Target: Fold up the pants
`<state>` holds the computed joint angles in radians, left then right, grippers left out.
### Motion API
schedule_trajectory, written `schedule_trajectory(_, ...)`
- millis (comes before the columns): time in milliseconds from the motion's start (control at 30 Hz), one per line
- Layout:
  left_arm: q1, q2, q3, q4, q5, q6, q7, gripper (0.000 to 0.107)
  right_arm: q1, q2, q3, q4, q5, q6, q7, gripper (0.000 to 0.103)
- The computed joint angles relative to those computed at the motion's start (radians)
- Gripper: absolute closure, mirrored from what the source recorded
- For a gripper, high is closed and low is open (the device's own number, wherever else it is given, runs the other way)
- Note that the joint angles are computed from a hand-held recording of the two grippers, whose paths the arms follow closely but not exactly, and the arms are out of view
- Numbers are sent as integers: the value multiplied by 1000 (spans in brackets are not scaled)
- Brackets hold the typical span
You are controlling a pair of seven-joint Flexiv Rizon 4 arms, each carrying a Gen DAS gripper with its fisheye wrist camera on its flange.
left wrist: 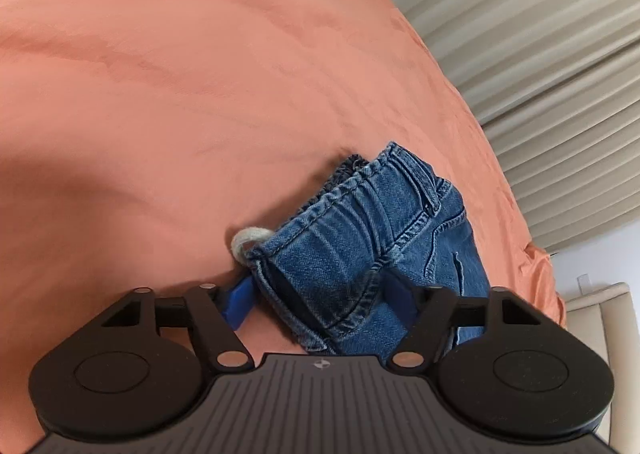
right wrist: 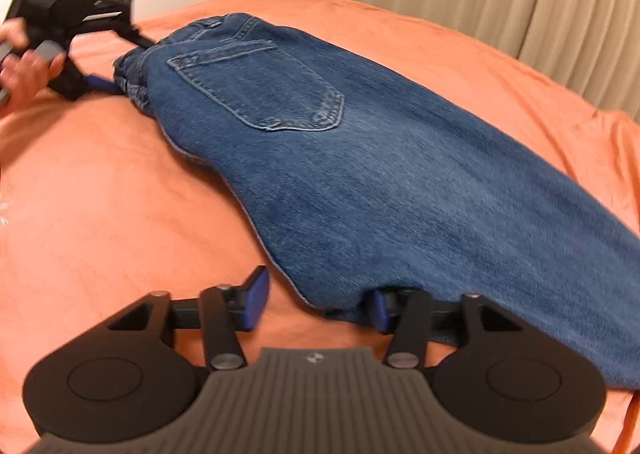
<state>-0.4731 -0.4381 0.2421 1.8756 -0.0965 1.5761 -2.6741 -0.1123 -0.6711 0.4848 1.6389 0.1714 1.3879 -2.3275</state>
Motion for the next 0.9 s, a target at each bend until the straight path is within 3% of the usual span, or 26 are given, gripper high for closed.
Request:
schedule_trajectory(33,-28,0,46,-37,70,-66,-56,67,3,4,-4,12,0,23,-5,79)
schedule_trajectory(67,-85,-5,115,-66,83,-109,-60,77,16,13,-20,24,-3,53,7,92)
schedule_trajectory(100,-129,-8,170,-90,104,-136,-69,83,0,18,-5,23,0,56,7,92)
schedule_trajectory(167,-192,2,247,-152,197,-213,-107,87,-71,31,71,11,22,29,-19,95)
schedule_trajectory(267,-308,1,358,-319,396,-440,-125,88,-144,65,141,-13,70,-51,-72,96)
schedule_trajectory(500,-336,138,301,-347,503,-779,-61,88,-265,170,223,-54,266,-390,-117,96)
schedule_trajectory(567,-336,172,279,-299,514,-821,-84,88,-270,189,213,-38,315,-457,-100,96)
schedule_trajectory(733,-290,170,222,-213,523,-785,-186,88,-204,200,143,50,385,-416,-88,96)
schedule_trajectory(900,-191,104,131,-279,468,-855,-116,82,-138,190,59,53,450,-393,-41,96)
